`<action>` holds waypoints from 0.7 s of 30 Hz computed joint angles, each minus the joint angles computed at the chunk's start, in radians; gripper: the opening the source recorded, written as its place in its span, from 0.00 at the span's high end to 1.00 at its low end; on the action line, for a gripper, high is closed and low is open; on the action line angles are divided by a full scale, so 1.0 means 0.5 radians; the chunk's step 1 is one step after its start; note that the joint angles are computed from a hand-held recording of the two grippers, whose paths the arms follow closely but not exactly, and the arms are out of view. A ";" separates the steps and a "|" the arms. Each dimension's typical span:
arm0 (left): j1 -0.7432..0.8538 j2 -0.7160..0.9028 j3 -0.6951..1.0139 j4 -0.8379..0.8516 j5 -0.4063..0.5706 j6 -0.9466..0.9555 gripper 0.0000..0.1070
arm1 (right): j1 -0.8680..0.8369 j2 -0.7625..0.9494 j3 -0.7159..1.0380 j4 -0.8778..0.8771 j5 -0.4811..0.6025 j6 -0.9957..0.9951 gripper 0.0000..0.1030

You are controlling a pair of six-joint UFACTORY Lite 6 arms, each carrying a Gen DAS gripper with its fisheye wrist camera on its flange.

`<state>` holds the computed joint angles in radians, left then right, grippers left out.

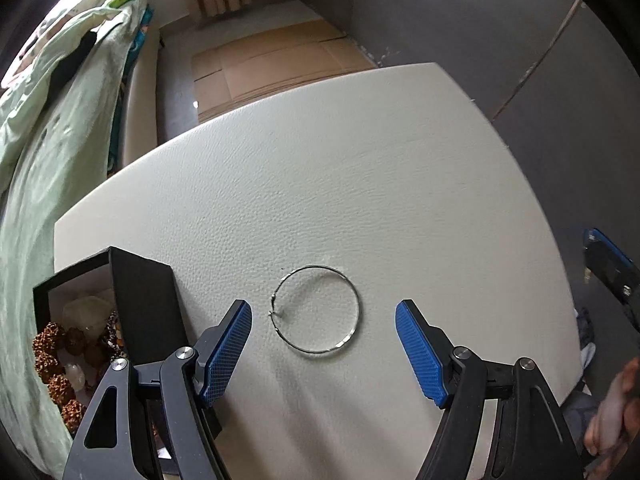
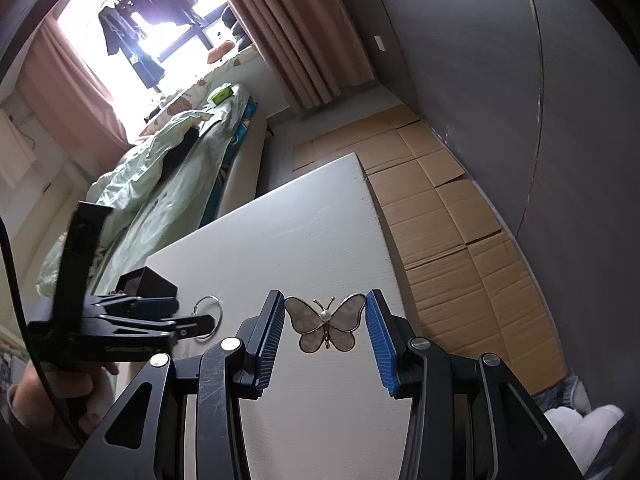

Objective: Organize jewelry
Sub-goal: 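Hold the butterfly pendant in the right tool while the left moves over the silver hoop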

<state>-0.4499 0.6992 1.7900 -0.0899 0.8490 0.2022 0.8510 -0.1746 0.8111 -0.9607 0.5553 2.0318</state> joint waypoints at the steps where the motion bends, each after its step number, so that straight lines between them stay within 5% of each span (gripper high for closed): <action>1: -0.004 0.018 0.011 0.012 0.001 -0.014 0.29 | 0.006 -0.006 -0.009 -0.007 0.000 0.015 0.59; 8: -0.027 0.032 -0.053 0.053 -0.055 -0.034 0.31 | 0.006 0.001 -0.010 -0.022 -0.021 0.032 0.59; 10: -0.025 0.019 -0.063 0.044 -0.059 -0.008 0.36 | 0.003 0.009 -0.002 -0.018 -0.023 0.027 0.59; 12: -0.030 0.004 -0.072 0.041 -0.062 0.013 0.52 | 0.004 0.015 0.001 -0.012 -0.020 0.019 0.59; 19: -0.019 0.009 -0.041 0.018 -0.016 0.061 0.55 | 0.030 0.049 0.027 -0.021 -0.009 0.044 0.59; 20: -0.011 0.029 -0.001 0.034 -0.004 0.052 1.00 | 0.030 0.048 0.026 -0.024 -0.009 0.049 0.59; 21: 0.014 0.057 0.055 0.015 0.049 0.053 0.98 | 0.031 0.051 0.028 -0.031 -0.013 0.060 0.59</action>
<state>-0.4429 0.7277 1.8173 -0.0824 0.8734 0.2288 0.8662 -0.1491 0.8249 -0.9763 0.5488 2.0620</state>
